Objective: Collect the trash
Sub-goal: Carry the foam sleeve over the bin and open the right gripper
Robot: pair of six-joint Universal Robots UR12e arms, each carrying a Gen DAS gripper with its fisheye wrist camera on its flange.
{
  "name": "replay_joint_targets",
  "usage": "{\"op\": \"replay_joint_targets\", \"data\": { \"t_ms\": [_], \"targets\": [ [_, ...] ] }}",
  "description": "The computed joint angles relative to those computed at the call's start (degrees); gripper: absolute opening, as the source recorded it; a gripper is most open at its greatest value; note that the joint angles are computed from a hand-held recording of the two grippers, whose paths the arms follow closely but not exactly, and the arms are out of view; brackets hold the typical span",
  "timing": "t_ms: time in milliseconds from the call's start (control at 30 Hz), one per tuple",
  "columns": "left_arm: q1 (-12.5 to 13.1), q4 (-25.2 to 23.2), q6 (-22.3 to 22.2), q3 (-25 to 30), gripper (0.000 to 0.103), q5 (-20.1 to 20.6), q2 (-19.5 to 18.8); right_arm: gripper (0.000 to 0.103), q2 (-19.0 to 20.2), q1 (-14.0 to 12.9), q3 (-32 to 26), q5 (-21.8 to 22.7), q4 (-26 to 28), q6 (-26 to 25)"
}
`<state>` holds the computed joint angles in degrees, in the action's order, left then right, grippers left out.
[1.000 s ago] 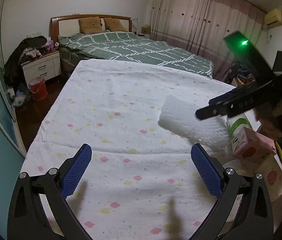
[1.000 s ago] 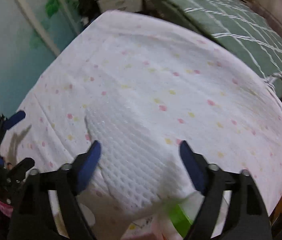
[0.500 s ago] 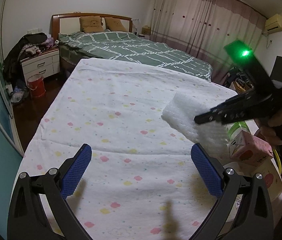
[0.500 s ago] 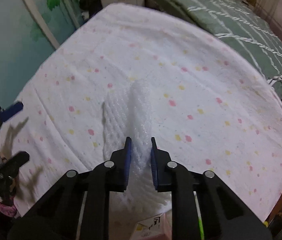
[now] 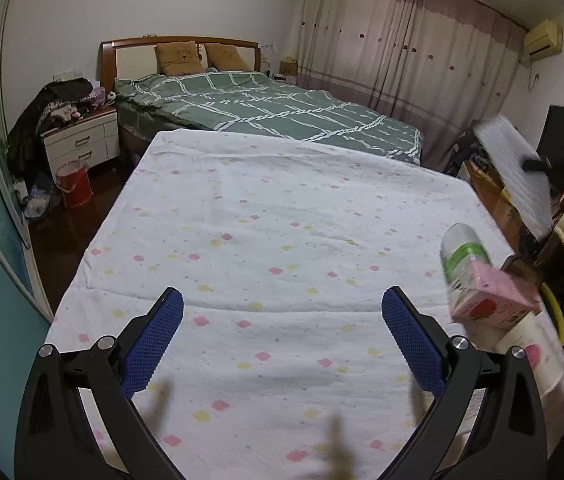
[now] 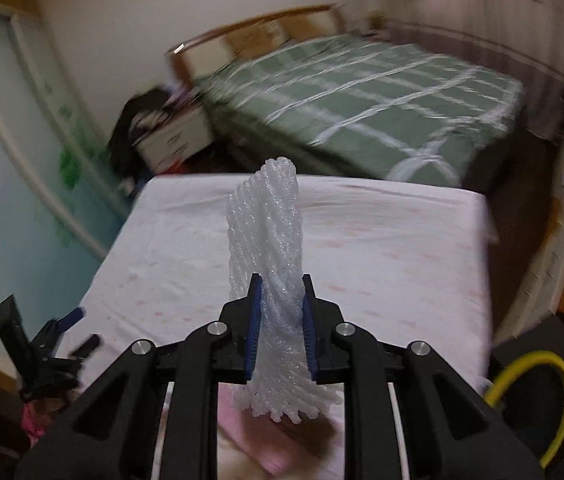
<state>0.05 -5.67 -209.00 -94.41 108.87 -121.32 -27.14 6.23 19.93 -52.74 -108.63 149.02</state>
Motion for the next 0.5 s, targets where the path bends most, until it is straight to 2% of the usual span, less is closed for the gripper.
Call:
{"op": "replay_joint_targets", "data": {
  "t_ms": [100,133,200,333,433,500],
  "targets": [
    [-0.5,0.3,0.0,0.2,0.098,0.0,0.4,0.019,-2.4,-2.2,6.7,-2.3,-8.6,6.0],
    [-0.7,0.6,0.4,0.3,0.098,0.0,0.4,0.019,-3.3,-3.2,9.6,-4.3,-12.6,8.9],
    [-1.2,0.6,1.1,0.8,0.098,0.0,0.5,0.019,-3.5,-4.6,11.6,-6.9,-16.2,13.0],
    [-2.1,0.1,2.6,2.0,0.098,-0.6,0.4,0.021,-2.7,-6.9,13.2,-13.2,-19.6,20.2],
    [-2.8,-0.6,3.5,2.9,0.098,-1.2,0.2,0.023,-0.5,-7.8,11.1,-16.9,-18.4,23.2],
    [-3.2,-1.2,3.8,3.4,0.098,-1.5,0.1,0.024,1.4,-8.2,8.5,-17.8,-16.8,24.6]
  ]
}}
